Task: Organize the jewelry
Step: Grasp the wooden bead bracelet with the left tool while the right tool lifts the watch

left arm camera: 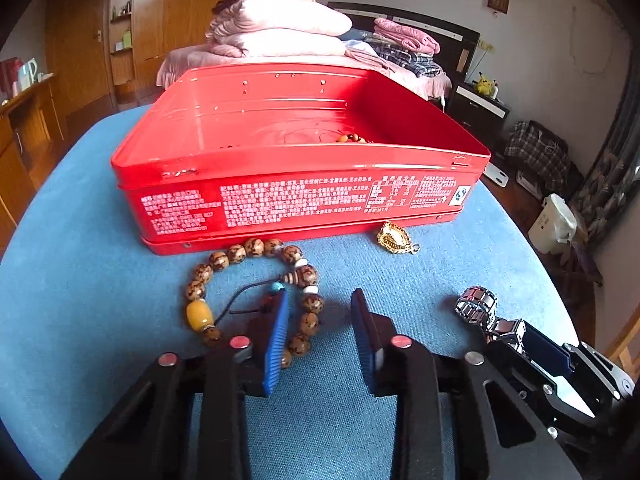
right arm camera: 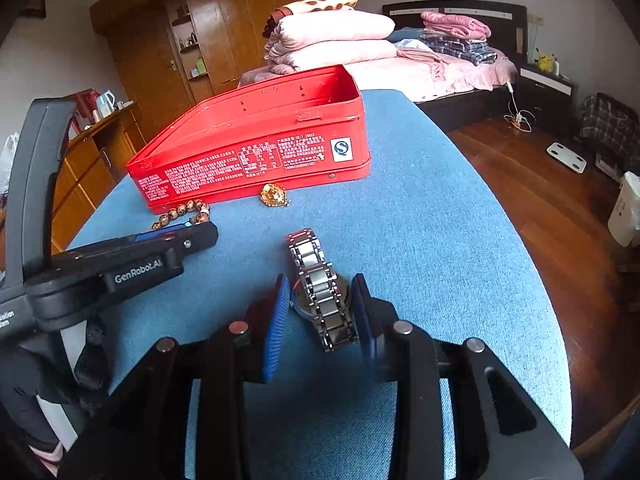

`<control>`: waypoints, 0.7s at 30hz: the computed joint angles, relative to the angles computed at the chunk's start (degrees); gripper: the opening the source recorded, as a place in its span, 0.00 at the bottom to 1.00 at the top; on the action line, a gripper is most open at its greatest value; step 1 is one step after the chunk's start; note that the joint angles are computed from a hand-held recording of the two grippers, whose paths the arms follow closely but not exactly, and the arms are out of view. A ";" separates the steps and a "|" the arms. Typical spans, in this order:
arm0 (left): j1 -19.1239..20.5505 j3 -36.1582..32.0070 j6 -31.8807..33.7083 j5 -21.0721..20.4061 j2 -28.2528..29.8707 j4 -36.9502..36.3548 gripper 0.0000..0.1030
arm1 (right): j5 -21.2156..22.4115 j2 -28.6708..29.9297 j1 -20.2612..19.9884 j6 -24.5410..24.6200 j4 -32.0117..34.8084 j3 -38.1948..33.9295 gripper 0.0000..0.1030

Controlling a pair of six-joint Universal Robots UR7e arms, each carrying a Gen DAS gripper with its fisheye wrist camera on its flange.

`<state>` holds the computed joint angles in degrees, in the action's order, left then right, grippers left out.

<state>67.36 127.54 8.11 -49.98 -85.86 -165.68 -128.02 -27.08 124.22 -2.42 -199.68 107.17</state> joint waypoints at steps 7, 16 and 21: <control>1.17 1.06 0.05 -3.20 -2.65 -0.13 0.11 | -0.03 0.31 0.54 -0.04 0.38 -0.24 0.33; 1.50 4.14 -0.48 -2.38 -7.90 0.43 0.14 | 0.42 1.17 1.05 -1.65 2.51 -2.01 0.45; 0.88 3.30 0.92 -0.15 -5.03 -1.46 0.29 | -0.83 1.68 0.96 -1.91 4.26 -3.39 0.44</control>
<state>68.24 130.84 9.03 -50.14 -90.88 -167.13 -128.85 -25.41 125.18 -4.34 -195.42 103.78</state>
